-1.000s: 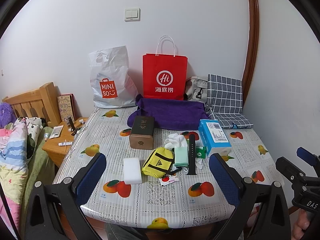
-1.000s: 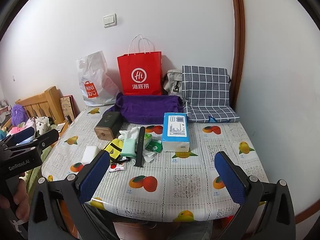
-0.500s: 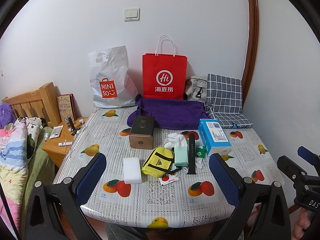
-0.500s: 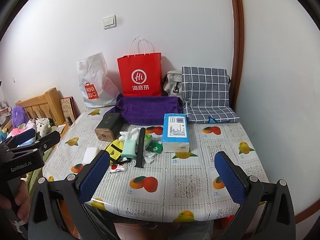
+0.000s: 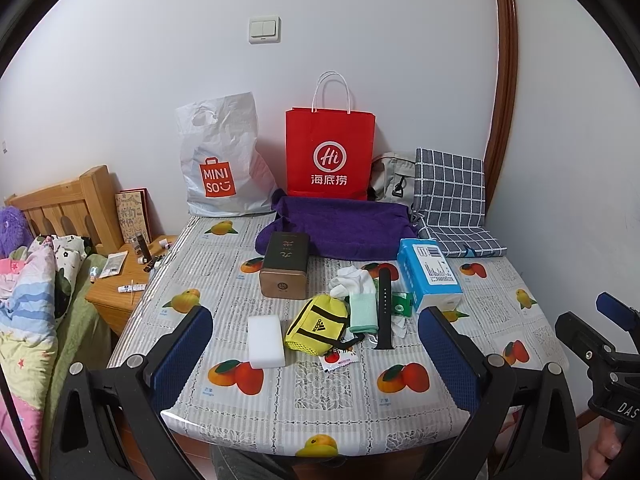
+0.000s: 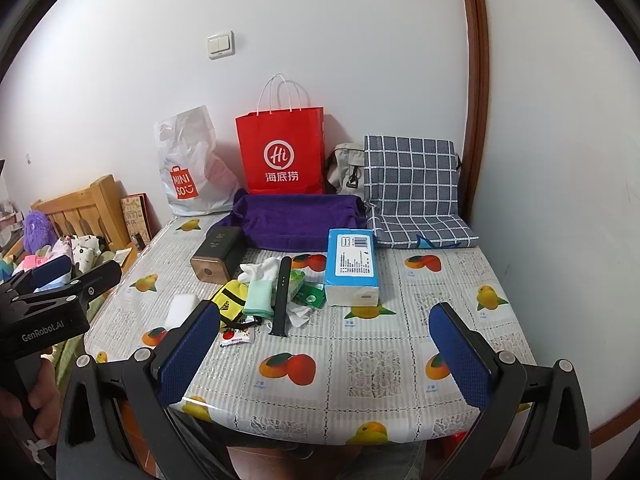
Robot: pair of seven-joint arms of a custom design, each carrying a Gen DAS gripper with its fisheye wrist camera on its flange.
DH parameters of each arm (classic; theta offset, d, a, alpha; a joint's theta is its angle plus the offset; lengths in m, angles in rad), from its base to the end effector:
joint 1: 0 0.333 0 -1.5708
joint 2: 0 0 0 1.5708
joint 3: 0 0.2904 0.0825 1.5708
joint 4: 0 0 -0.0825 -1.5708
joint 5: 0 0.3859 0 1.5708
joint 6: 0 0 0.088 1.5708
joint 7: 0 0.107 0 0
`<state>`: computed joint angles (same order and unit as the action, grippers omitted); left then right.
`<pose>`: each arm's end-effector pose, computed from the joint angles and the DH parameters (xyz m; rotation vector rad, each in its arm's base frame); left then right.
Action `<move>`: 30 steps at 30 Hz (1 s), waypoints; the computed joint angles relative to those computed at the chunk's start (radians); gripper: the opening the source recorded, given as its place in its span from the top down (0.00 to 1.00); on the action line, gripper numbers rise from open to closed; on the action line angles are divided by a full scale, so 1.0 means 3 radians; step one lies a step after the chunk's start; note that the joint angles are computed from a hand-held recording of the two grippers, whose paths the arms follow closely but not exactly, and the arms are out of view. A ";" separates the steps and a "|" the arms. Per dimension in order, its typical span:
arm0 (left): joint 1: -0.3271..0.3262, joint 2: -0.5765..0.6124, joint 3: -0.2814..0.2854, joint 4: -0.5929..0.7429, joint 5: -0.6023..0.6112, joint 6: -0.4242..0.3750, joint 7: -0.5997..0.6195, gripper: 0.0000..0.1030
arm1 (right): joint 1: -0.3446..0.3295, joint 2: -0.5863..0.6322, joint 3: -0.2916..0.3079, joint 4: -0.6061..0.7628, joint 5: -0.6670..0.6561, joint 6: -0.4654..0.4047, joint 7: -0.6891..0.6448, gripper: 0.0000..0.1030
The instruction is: Organize soft objects
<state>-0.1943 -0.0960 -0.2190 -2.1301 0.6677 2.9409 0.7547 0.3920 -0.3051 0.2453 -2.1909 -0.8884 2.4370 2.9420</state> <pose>0.5037 -0.2684 0.5200 -1.5100 1.8491 -0.9913 0.4108 0.3142 0.5445 -1.5116 1.8074 -0.8698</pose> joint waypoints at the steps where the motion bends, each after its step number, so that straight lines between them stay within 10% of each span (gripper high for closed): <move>1: -0.0002 -0.0001 0.0004 -0.0001 -0.0015 0.0005 0.0015 0.00 | 0.0001 0.0000 0.0002 -0.0004 -0.0004 -0.0001 0.0004 0.00; 30: 0.0008 -0.0005 -0.0002 -0.0007 0.0020 0.0010 -0.0014 0.00 | 0.0001 -0.0019 0.0007 -0.0009 -0.0024 -0.0005 0.0010 0.00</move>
<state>-0.1919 -0.0974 -0.2197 -2.1323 0.6737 2.9440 0.7504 0.3922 -0.3106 0.2473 -2.1937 -0.8957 2.4356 2.9449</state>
